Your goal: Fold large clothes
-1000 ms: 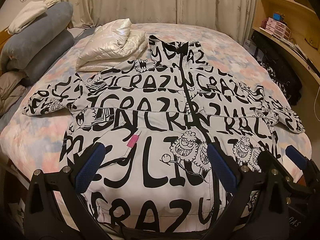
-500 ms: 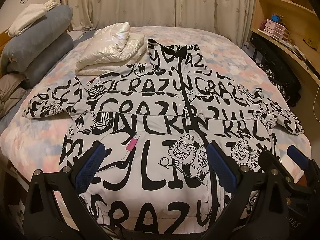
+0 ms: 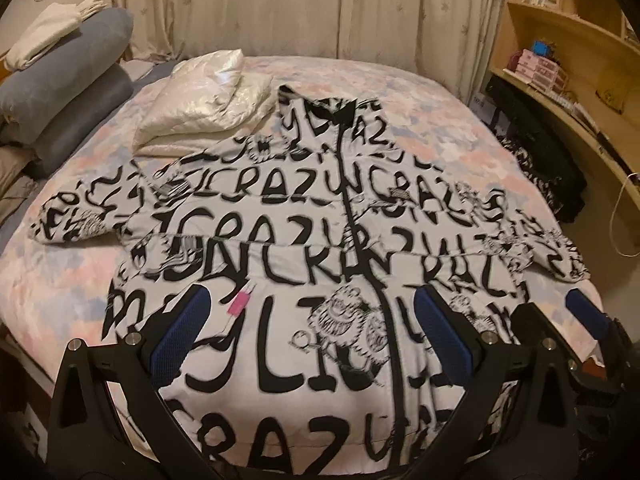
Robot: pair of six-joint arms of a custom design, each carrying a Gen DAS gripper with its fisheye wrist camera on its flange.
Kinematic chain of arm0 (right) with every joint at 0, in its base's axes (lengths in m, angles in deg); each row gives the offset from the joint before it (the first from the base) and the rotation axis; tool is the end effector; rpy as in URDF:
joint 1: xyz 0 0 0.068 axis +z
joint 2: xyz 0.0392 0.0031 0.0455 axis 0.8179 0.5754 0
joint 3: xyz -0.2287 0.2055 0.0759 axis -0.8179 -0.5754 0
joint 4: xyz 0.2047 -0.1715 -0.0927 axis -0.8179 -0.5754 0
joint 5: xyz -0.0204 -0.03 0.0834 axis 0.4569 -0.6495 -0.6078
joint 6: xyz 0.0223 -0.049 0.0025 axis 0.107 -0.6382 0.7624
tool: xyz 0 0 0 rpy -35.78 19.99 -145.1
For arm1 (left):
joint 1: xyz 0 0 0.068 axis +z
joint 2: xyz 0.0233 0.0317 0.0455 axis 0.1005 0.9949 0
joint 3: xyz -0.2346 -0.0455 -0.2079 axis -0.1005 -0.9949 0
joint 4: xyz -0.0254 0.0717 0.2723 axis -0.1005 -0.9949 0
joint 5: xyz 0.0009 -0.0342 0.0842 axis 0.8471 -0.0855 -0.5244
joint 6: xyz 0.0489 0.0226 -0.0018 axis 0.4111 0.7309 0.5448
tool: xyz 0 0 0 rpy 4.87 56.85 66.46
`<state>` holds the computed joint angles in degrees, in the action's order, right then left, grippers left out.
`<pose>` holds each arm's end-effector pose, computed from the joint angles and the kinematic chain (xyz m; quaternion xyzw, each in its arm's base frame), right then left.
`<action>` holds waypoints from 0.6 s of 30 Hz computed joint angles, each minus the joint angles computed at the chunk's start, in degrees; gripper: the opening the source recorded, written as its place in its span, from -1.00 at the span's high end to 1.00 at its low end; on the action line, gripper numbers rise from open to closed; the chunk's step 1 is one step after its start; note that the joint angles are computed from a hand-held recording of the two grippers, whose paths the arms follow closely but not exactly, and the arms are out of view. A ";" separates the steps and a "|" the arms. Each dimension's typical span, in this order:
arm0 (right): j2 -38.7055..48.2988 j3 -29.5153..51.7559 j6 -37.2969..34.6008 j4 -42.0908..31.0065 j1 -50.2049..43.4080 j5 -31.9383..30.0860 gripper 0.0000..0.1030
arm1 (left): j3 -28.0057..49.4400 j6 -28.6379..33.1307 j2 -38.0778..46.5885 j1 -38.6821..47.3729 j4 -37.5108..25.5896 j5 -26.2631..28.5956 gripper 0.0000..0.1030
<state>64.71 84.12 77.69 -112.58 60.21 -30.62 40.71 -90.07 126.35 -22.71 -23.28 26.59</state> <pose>0.3150 0.0381 0.3446 -0.0981 0.8975 0.1311 0.4094 0.2924 -0.1425 0.3918 -0.1262 0.9153 -0.0118 0.3823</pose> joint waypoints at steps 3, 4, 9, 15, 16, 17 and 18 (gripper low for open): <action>1.12 2.93 -1.18 -1.71 -1.40 -1.34 -1.00 | 2.89 1.10 1.47 -0.78 0.68 -0.66 -0.95; 1.55 4.01 -1.80 -2.11 -1.90 -1.53 -1.00 | 3.97 1.53 2.05 -1.19 1.09 -1.22 -0.95; 3.09 9.71 -4.84 -2.68 -5.83 -1.45 -1.00 | 11.64 7.21 6.07 -3.29 3.97 -2.21 -0.95; 8.81 19.55 -7.25 -4.28 -12.79 -1.74 -1.00 | 29.42 10.83 16.55 -3.71 0.91 3.17 -0.97; 10.24 21.57 -7.37 -4.83 -14.03 -1.91 -1.00 | 33.41 11.09 18.99 -4.03 -0.21 2.77 -0.97; 12.21 24.38 -7.52 -5.89 -15.52 -2.09 -1.00 | 38.17 11.26 21.94 -4.44 -1.54 2.24 -0.97; 13.82 26.51 -7.55 -6.49 -16.96 -2.39 -1.00 | 41.30 11.45 23.96 -4.60 -2.28 2.19 -0.97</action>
<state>78.53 110.63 70.14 -119.08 43.25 -33.01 82.01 -78.62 150.30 -27.31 -25.56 28.78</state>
